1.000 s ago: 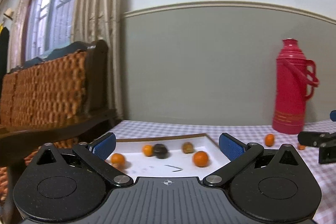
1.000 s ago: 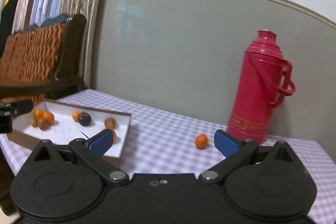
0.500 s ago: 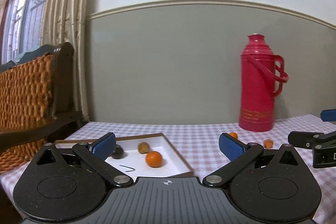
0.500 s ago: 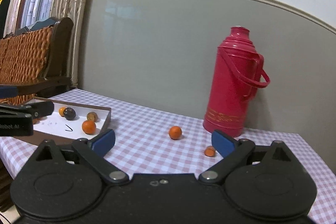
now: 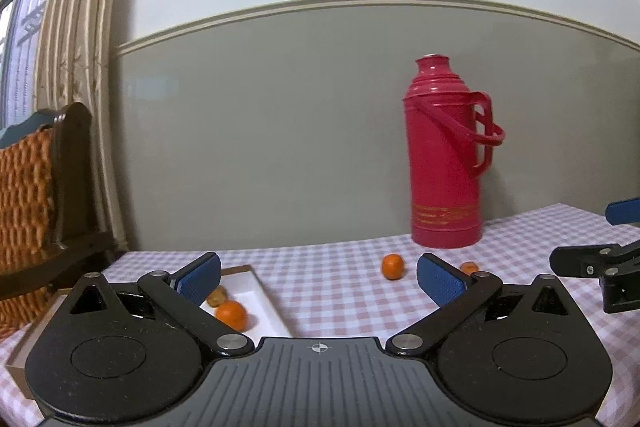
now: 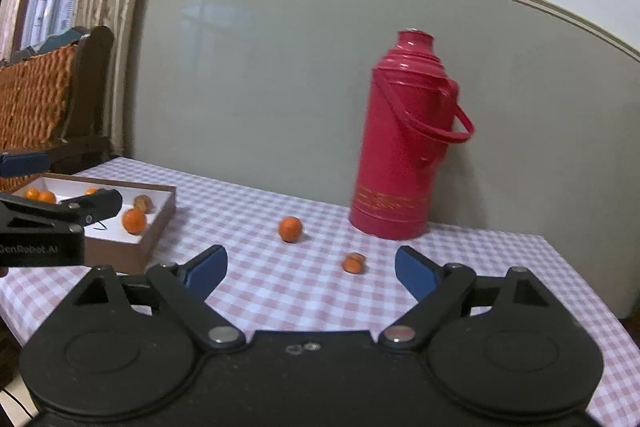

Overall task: Organize fruits
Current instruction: 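Move both open tools away from the box toward the remaining fruits, then grasp an orange with the left tool while the right tool grasps a cut orange piece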

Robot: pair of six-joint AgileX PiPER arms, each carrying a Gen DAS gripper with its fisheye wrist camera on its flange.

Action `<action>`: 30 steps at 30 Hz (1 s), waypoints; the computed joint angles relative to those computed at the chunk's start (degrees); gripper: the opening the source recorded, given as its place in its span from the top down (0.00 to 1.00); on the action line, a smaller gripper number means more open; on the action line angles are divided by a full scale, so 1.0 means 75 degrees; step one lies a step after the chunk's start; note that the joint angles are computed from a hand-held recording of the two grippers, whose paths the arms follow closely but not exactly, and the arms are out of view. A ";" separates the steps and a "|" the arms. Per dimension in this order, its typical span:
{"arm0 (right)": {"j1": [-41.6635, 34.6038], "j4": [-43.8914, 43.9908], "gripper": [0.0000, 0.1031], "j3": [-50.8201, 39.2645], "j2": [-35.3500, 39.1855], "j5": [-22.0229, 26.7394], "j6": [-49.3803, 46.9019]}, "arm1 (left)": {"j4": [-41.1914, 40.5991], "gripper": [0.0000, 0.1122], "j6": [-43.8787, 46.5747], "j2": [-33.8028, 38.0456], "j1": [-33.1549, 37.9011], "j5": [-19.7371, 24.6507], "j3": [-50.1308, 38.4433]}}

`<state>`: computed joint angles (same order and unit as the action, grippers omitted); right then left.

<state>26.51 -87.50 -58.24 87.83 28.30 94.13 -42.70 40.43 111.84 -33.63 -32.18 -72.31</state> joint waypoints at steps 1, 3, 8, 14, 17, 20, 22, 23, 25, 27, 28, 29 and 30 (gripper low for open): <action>-0.0021 -0.0004 0.19 0.0065 -0.0043 0.0041 0.0013 | 0.0076 0.08 -0.0083 0.0045 -0.0022 0.0026 -0.0056; -0.0099 -0.0045 0.23 0.0209 -0.0137 0.0046 0.0054 | 0.0075 0.08 -0.0067 0.0147 -0.0081 0.0114 -0.0209; -0.0305 0.0151 0.25 0.0317 -0.0150 0.0013 -0.0209 | 0.0276 0.08 -0.0201 0.0459 -0.0181 0.0333 -0.0655; -0.0725 0.0225 0.24 0.0024 0.0236 -0.0216 -0.0244 | -0.0163 0.08 0.0197 0.1186 -0.0131 0.0728 -0.1831; -0.0913 0.0336 0.25 -0.0434 0.0655 -0.0297 -0.0367 | -0.0643 0.08 0.0604 0.1588 -0.0069 0.0984 -0.2532; -0.1002 0.0238 0.27 -0.0839 0.1116 -0.0346 -0.0308 | -0.1105 0.08 0.1135 0.1982 -0.0003 0.1268 -0.3172; -0.1086 0.0269 0.30 -0.1136 0.1474 -0.0468 -0.0374 | -0.1218 0.08 0.1322 0.2207 0.0015 0.1349 -0.3457; -0.1105 0.0207 0.32 -0.1339 0.1729 -0.0419 -0.0382 | -0.1428 0.08 0.1591 0.2318 0.0015 0.1391 -0.3618; -0.1199 0.0541 0.35 -0.1736 0.2113 -0.0474 -0.0805 | -0.1744 0.08 0.1920 0.2511 0.0046 0.1481 -0.3910; -0.1332 0.0843 0.37 -0.2031 0.2403 -0.0638 -0.1084 | -0.2187 0.08 0.2342 0.2745 0.0086 0.1562 -0.4258; -0.1391 0.1147 0.38 -0.2216 0.2549 -0.0690 -0.1390 | -0.2554 0.08 0.2703 0.2865 0.0115 0.1665 -0.4482; -0.1432 0.1312 0.39 -0.2338 0.2648 -0.0735 -0.1547 | -0.2663 0.08 0.2792 0.2980 0.0147 0.1718 -0.4649; -0.1477 0.1467 0.39 -0.2483 0.2766 -0.0779 -0.1717 | -0.2872 0.08 0.3010 0.3104 0.0161 0.1729 -0.4841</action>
<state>15.43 -76.49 -76.86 108.57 22.46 81.26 -64.24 63.00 135.12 -32.42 -19.21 -108.62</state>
